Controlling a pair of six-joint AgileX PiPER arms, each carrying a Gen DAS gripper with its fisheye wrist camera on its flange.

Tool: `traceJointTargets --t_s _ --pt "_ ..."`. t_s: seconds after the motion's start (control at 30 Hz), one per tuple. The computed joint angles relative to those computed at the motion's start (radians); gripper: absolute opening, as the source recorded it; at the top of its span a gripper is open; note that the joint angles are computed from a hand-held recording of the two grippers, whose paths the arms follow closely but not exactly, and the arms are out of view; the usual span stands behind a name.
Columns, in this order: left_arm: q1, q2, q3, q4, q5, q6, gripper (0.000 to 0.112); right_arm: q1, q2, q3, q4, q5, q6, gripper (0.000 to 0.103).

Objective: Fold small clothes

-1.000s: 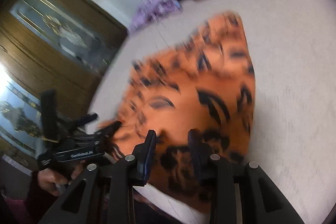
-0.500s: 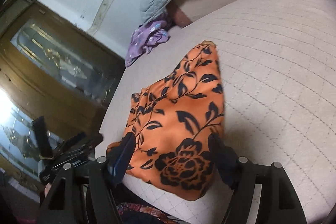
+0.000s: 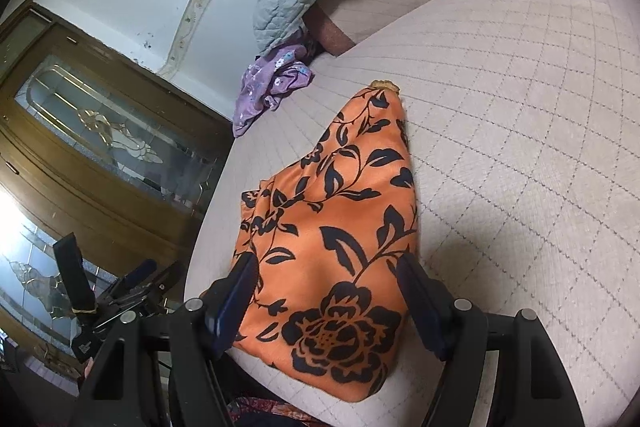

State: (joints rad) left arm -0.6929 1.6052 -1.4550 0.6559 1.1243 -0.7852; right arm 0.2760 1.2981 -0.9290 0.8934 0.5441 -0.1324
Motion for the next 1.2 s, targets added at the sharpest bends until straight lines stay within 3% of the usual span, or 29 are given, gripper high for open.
traceJointTargets --t_s 0.37,0.47,0.53,0.6,0.7,0.9,0.97,1.0,1.2 --pt "0.02 0.052 -0.006 -0.026 -0.022 0.003 0.103 0.004 0.056 -0.008 0.048 -0.034 -0.061 0.075" --pt "0.017 0.066 0.009 -0.021 -0.017 0.001 0.103 0.025 0.047 -0.009 0.081 -0.039 -0.135 0.066" --pt "0.018 0.09 0.028 -0.025 -0.003 0.002 0.103 0.04 0.063 -0.022 0.091 -0.017 -0.172 0.046" --pt "0.035 0.12 0.046 -0.067 0.001 0.022 0.103 0.06 0.107 -0.057 0.022 0.027 -0.119 0.041" --pt "0.056 0.088 0.088 -0.092 -0.048 -0.004 0.103 0.092 0.16 -0.089 -0.074 0.047 -0.042 0.041" --pt "0.034 0.042 0.078 -0.049 -0.038 -0.013 0.103 0.043 0.101 -0.03 0.049 0.001 -0.11 0.042" --pt "0.028 0.027 0.069 -0.044 -0.034 -0.019 0.103 0.03 0.077 -0.005 0.087 -0.03 -0.127 0.054" --pt "0.021 0.024 0.063 -0.037 -0.029 -0.022 0.103 0.024 0.068 0.002 0.097 -0.04 -0.125 0.065" --pt "-0.018 0.016 0.02 0.004 0.004 -0.029 0.103 -0.003 0.061 0.003 0.114 -0.042 -0.118 0.068"
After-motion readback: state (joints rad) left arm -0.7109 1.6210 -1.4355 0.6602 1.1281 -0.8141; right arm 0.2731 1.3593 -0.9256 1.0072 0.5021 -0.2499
